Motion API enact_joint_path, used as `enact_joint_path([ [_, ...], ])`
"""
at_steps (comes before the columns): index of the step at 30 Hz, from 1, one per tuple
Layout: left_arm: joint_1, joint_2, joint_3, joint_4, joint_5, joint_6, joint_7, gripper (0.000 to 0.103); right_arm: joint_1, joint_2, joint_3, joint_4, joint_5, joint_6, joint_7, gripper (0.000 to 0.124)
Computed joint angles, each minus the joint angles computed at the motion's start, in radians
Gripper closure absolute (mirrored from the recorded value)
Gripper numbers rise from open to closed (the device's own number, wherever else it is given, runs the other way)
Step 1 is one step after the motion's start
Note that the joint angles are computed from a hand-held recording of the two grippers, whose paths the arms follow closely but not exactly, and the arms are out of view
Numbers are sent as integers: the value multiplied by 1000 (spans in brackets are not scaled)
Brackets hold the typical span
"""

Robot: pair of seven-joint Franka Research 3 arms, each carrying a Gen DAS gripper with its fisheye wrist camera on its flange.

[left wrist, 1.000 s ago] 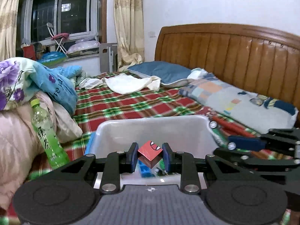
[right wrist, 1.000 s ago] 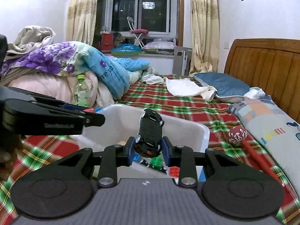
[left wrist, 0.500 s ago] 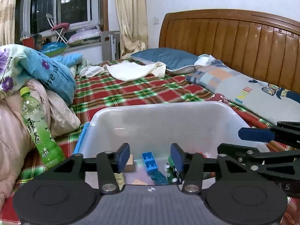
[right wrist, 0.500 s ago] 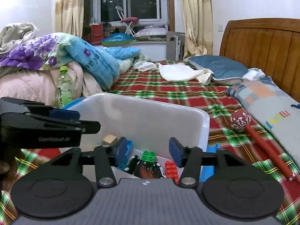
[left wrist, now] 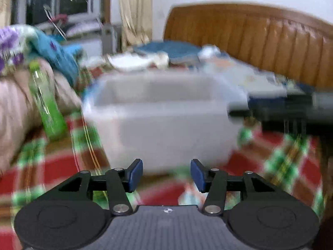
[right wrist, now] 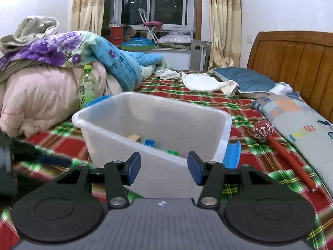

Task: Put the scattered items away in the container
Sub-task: 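Grasp the yellow brick with the left tool while the right tool grasps the pale blue figurine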

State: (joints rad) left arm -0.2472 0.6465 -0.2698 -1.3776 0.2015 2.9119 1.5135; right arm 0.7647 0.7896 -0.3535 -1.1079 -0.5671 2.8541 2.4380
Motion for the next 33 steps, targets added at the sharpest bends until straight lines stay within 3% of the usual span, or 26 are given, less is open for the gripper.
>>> enact_joint_path([
  [4,8,-32,-21,-99,1,-21,38,48,16,-32,8,-57,-26,-12,-24,70],
  [7,-30,-21,21,-96,25,-27,7,49,18,-52,21,-99,-34,0,-37,70],
  [9,-43,0,37,-71,37,-30,-13,59,10,-62,39,-119,-22,-2,-54,70],
  [12,-21,21,7,-50,17,-38,-3,77,12,-80,48,-170,-4,9,-40,70],
  [19,-32,-36,53,-124,60,-23,-16,78,-8,-65,87,-210,55,18,-97,72],
  [25,-26,-67,104,-162,97,6,-108,78,-41,15,164,-106,179,-27,-202,70],
  [33,27,-70,59,-185,85,25,-97,77,-46,200,189,185,315,-106,-255,66],
])
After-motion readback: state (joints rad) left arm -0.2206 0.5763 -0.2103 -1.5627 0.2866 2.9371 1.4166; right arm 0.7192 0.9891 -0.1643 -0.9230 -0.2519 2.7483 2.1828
